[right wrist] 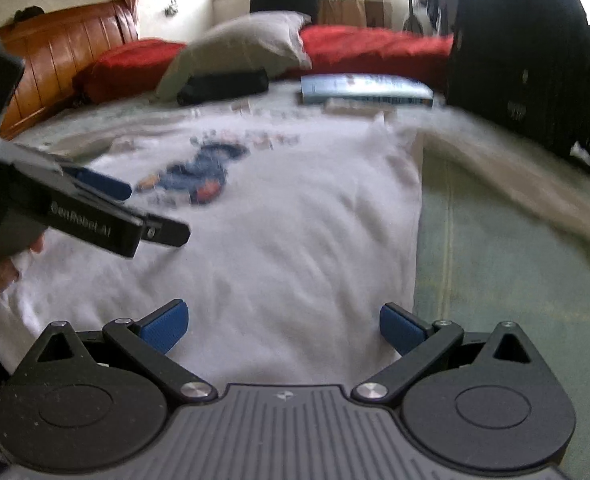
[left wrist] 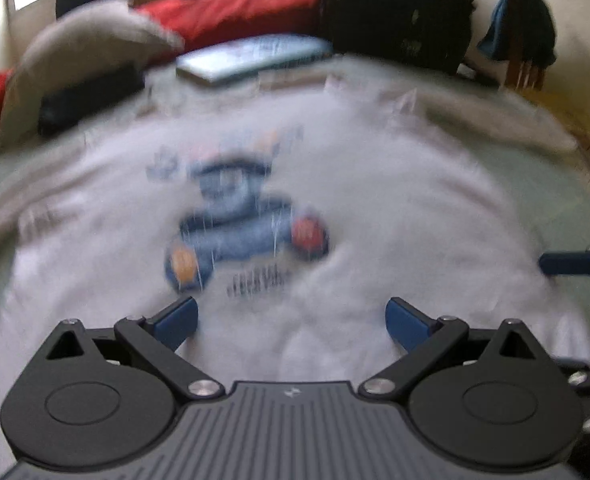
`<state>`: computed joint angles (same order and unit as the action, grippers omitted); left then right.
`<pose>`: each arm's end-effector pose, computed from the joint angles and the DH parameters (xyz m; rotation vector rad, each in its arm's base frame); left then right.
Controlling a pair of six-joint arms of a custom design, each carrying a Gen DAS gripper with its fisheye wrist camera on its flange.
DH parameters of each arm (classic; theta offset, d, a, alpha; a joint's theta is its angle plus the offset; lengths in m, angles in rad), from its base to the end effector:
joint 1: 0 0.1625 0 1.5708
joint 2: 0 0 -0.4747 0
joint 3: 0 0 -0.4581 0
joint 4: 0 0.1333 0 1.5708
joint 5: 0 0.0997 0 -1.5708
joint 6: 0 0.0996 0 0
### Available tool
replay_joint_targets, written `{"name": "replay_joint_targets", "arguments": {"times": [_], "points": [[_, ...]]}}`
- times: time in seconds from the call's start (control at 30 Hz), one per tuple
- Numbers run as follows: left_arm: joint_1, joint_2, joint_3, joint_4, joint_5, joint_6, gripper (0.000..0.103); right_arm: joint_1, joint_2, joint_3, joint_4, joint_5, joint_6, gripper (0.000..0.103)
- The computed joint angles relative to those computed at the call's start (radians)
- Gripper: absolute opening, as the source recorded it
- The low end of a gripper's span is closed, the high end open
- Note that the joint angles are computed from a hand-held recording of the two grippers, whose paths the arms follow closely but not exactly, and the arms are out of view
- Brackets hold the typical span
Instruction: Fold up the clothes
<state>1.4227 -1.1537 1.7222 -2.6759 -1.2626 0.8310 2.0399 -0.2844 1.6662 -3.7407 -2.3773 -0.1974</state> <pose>0.0566 -0.7289 0.3193 1.1355 2.3696 -0.5435 0.3535 -0.5617 -0.1322 0.3576 -2.2487 1.0532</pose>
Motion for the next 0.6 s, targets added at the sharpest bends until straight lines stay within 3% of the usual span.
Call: {"name": "replay_joint_targets", "arguments": {"times": [0.1, 0.23, 0.4, 0.6], "points": [[0.01, -0.009, 0.016, -0.03, -0.027, -0.016, 0.102, -0.01, -0.014, 0.048, -0.061, 0.055, -0.035, 0.103], [-0.014, -0.017, 0.017, 0.003, -0.002, -0.066, 0.102, -0.02, -0.065, 0.102, -0.07, 0.087, 0.03, 0.103], [-0.031, -0.042, 0.045, 0.044, -0.074, -0.055, 0.102, -0.054, -0.135, 0.178, -0.15, 0.058, 0.121, 0.103], [-0.054, -0.049, 0.099, 0.026, -0.079, 0.045, 0.102, -0.105, -0.211, 0.251, -0.188, -0.031, 0.2, 0.103]]}}
